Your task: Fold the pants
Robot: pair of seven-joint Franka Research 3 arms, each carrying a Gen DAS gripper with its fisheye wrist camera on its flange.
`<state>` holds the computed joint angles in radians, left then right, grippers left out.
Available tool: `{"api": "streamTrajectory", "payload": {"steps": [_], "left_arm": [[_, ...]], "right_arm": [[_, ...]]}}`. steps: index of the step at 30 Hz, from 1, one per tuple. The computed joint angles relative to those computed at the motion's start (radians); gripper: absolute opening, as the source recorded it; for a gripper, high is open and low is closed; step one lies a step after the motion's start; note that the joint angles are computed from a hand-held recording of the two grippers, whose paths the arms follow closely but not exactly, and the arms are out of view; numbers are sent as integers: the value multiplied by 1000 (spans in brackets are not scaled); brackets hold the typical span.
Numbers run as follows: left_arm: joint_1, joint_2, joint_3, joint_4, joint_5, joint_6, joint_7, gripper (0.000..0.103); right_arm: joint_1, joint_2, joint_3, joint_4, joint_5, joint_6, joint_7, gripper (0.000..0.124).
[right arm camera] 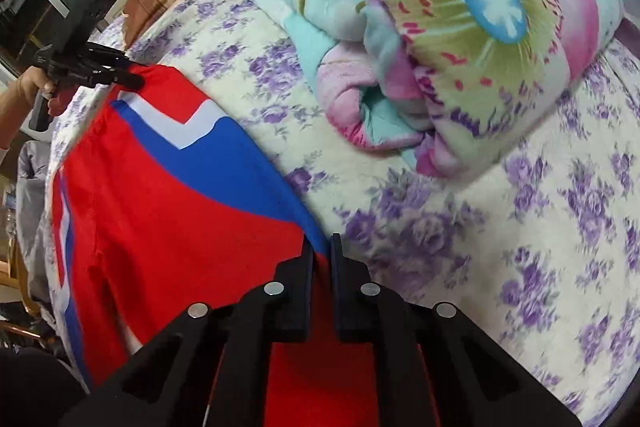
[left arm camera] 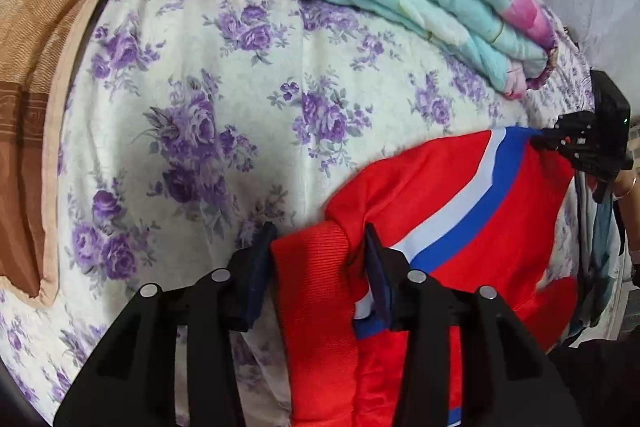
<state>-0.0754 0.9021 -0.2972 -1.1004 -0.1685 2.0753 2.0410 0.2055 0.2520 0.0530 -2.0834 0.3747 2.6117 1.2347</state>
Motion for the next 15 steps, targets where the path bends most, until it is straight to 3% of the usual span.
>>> {"api": "streamTrajectory", "payload": {"steps": [3,9,15], "left_arm": [[3,-76,0,-98,14,64,28,40],[58,-239,-31,-300,-45,172,96,40],[158,-513,-85,-641,-290,293,266,40]], "right_arm": [[-7,-31,15,-28,57,14,-8,7],[9,-245,36,-188,248,47,-125,7],[115,-460,11,-360,486,-15,-223,7]]}}
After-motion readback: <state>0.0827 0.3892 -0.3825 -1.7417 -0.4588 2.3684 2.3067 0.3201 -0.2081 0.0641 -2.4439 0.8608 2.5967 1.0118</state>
